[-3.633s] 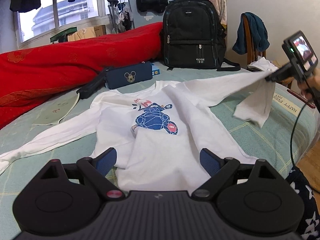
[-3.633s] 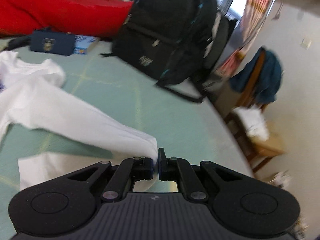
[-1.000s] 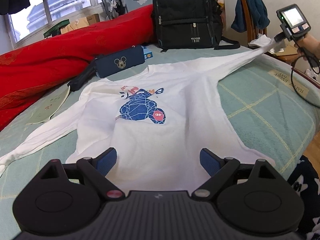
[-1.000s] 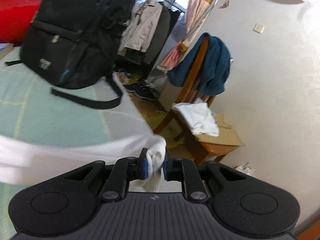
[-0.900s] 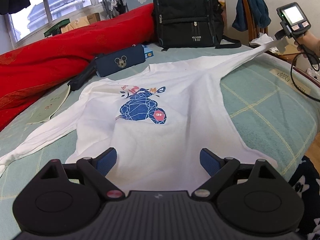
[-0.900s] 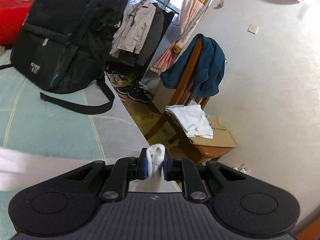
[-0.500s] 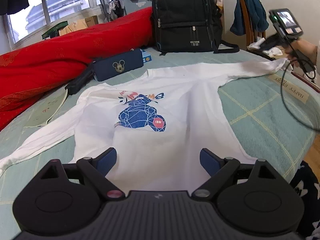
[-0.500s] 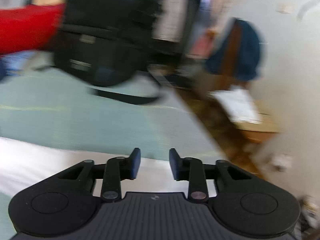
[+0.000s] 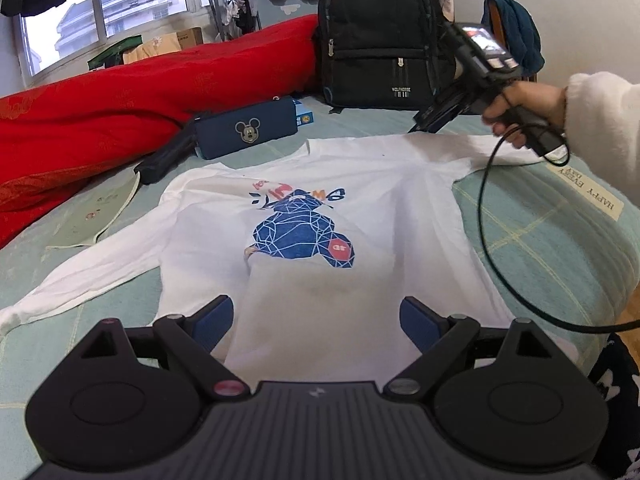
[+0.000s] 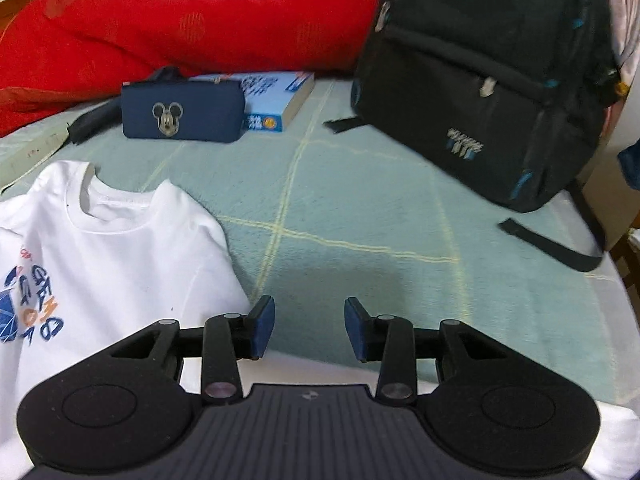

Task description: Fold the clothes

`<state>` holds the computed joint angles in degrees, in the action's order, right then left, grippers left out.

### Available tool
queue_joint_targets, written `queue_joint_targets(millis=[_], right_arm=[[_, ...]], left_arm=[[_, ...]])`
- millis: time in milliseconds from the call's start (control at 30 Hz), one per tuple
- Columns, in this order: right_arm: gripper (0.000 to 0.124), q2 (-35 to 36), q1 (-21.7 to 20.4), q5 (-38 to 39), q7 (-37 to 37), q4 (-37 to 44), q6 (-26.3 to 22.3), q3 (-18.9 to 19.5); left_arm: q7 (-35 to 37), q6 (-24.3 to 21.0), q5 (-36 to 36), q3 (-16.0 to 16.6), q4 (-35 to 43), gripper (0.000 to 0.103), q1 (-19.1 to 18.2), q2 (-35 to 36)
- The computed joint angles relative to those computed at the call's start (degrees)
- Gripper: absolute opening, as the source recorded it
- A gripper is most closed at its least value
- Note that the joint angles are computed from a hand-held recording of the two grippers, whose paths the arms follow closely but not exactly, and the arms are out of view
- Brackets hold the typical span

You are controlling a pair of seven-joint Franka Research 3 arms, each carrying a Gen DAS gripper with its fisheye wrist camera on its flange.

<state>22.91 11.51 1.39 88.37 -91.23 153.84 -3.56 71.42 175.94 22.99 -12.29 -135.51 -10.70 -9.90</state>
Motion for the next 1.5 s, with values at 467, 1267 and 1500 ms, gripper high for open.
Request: queue_joint_targets(millis=[467, 1267, 1500], right_arm=[[0.041, -3.21, 0.97, 6.71, -13.97, -6.52, 3.61, 5.06], [0.008, 2.21, 7.61, 2.70, -11.57, -1.16, 12.16, -4.59], [0.007, 11.47, 13.69, -10.24, 6.91, 9.55, 9.56, -15.17]], left_arm=[[3.81, 0.65, -4.34, 1.45, 0.70, 0.090, -1.35, 2.15], [6.81, 2.09, -8.24, 2.41, 0.25, 0.090, -1.37, 2.74], [6.78, 2.42, -9.03, 3.18, -0.19, 0.090, -1.27, 2.29]])
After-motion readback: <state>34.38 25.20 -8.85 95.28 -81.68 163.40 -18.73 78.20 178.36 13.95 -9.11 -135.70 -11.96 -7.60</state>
